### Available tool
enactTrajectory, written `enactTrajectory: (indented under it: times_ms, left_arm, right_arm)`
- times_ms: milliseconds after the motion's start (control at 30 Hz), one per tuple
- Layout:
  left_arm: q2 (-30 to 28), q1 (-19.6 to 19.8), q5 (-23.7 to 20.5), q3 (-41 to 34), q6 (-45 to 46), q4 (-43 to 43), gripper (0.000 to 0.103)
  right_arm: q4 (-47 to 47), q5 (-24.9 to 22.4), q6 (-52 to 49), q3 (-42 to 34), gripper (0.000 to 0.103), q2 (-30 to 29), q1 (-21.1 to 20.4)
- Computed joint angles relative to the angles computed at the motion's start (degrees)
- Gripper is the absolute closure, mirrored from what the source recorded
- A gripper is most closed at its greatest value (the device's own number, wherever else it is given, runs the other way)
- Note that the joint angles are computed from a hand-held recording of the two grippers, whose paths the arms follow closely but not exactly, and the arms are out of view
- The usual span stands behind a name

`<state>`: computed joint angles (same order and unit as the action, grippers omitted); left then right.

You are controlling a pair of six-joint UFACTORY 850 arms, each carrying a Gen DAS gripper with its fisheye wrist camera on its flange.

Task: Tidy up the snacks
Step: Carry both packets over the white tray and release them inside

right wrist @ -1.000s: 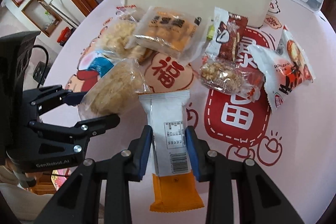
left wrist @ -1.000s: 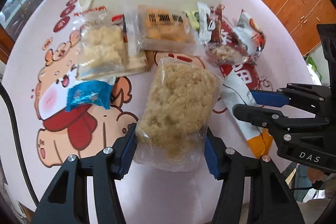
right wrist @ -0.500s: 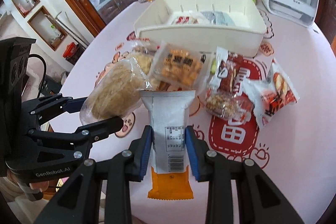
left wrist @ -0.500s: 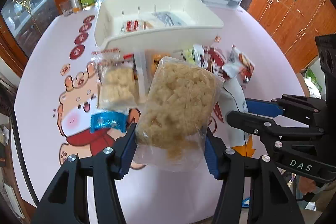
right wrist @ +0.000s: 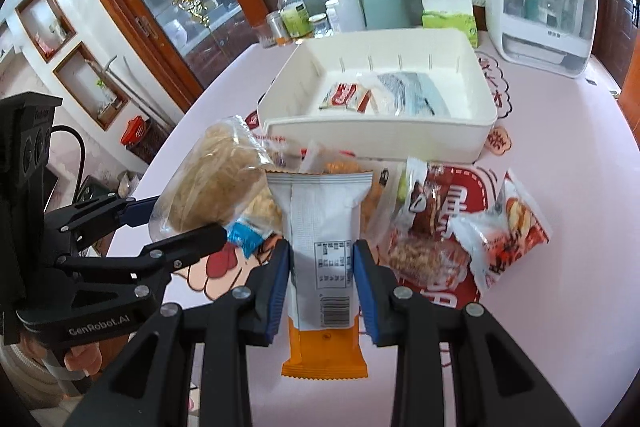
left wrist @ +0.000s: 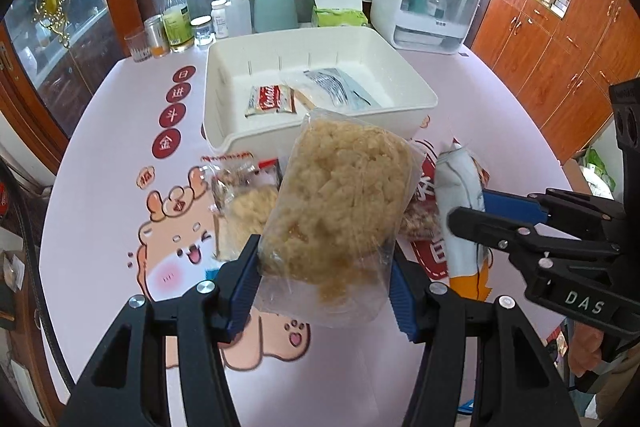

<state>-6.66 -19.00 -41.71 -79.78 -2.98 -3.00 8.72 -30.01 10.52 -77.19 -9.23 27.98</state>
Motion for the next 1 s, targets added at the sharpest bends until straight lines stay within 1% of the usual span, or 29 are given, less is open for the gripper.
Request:
enactTrajectory:
  times_ms: [200, 333, 400, 600, 667, 767, 1000]
  left_arm:
    - [-2.8, 0.9, -0.6, -3.2, 1.8, 0.0, 0.047]
    - [-5.6, 1.2, -0.8, -7.1, 3.4, 0.9, 0.047]
    - [-7.2, 1.4, -0.3, -9.3, 3.7, 1.7, 0.047]
    - [-13.9, 2.6, 0.2, -18.9, 4.5, 2.5, 0.047]
    - [-16.9, 3.0, 0.4, -23.0, 4.1, 3.3, 0.047]
    - [-21.4, 3.6, -0.3, -29.1, 3.3, 3.0, 0.047]
    - [-31.2, 4.4, -3.8, -42.7, 0.5, 3.3, 0.047]
  right_arm:
    - [-2.1, 0.7, 3.3, -2.2, 0.071, -1.5, -0.7]
    - [-2.7, -0.2, 4.7, -4.5, 0.071, -3.0, -1.4]
    - [-4.7, -0.8, 6.3, -6.6, 0.071, -4.3, -1.6]
    - [-9.9, -1.3, 11.3, -13.0, 0.071, -8.2, -2.7]
    - [-12.1, -1.7, 13.9, -16.4, 0.071, -10.3, -3.3]
    - [-15.5, -2.4, 17.4, -20.9, 0.071, -13.4, -4.0]
    - [-21.6, -4.7, 23.9, -32.0, 0.070, -20.8, -5.1]
